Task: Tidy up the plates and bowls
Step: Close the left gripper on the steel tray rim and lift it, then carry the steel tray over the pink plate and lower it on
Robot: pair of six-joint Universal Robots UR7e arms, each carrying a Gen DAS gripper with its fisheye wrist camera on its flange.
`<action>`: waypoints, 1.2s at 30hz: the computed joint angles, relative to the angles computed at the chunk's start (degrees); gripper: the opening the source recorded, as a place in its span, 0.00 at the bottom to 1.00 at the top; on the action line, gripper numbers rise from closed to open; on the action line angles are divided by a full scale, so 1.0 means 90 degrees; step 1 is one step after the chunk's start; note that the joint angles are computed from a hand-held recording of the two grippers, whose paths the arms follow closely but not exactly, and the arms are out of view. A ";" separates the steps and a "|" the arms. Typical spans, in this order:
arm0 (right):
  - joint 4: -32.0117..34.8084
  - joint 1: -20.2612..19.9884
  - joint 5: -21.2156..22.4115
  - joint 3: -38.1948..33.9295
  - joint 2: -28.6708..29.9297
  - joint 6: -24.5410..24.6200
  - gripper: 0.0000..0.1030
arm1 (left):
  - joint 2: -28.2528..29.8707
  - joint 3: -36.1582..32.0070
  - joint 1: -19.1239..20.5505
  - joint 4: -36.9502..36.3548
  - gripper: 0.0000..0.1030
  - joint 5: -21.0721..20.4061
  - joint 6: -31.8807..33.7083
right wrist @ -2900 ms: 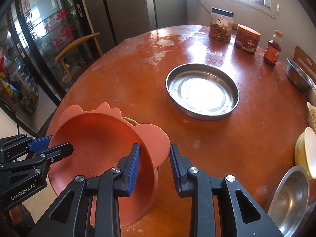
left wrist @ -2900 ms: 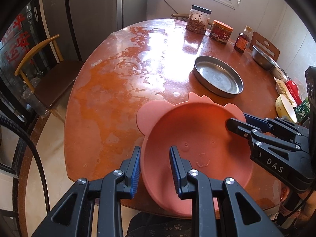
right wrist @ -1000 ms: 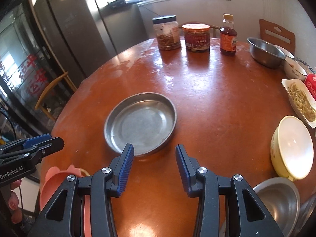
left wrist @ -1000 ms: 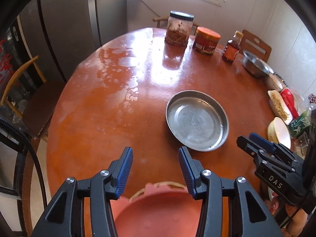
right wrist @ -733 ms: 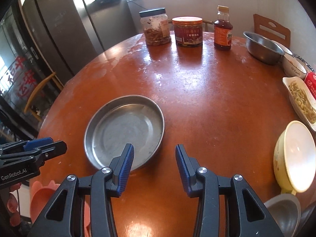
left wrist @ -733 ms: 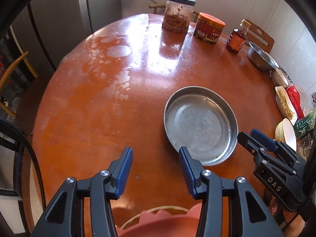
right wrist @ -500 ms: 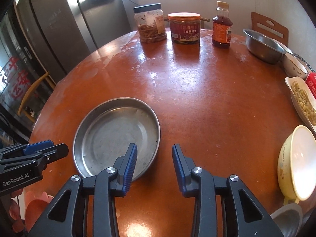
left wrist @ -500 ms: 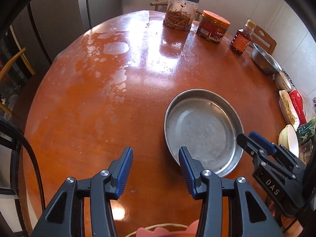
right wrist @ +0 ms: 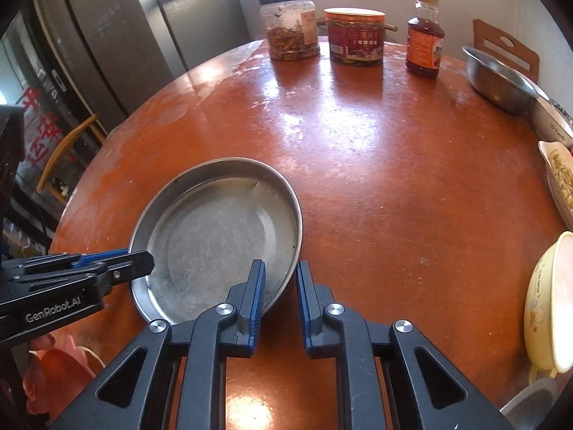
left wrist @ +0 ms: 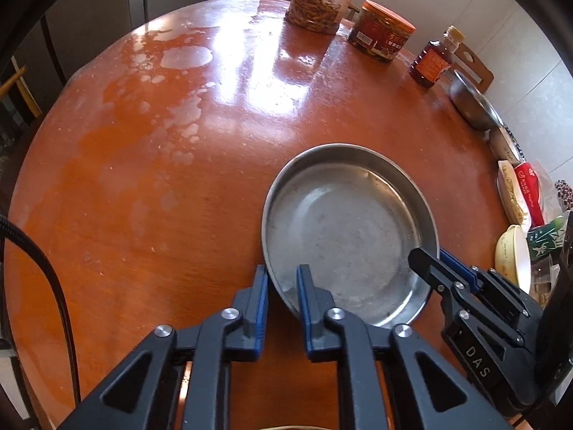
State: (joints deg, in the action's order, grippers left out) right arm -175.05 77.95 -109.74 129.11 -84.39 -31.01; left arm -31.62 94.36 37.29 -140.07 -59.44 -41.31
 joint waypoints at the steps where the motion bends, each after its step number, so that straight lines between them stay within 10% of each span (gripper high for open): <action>1: -0.0010 0.0003 0.0023 0.0014 -0.0014 -0.0010 0.17 | -0.0006 0.0019 -0.0027 0.0012 0.15 0.0057 -0.0003; 36: 0.0153 0.1066 0.0541 0.1264 -0.1676 -0.0406 0.17 | -0.2037 0.2360 -0.1507 -0.0376 0.15 0.1124 -0.1276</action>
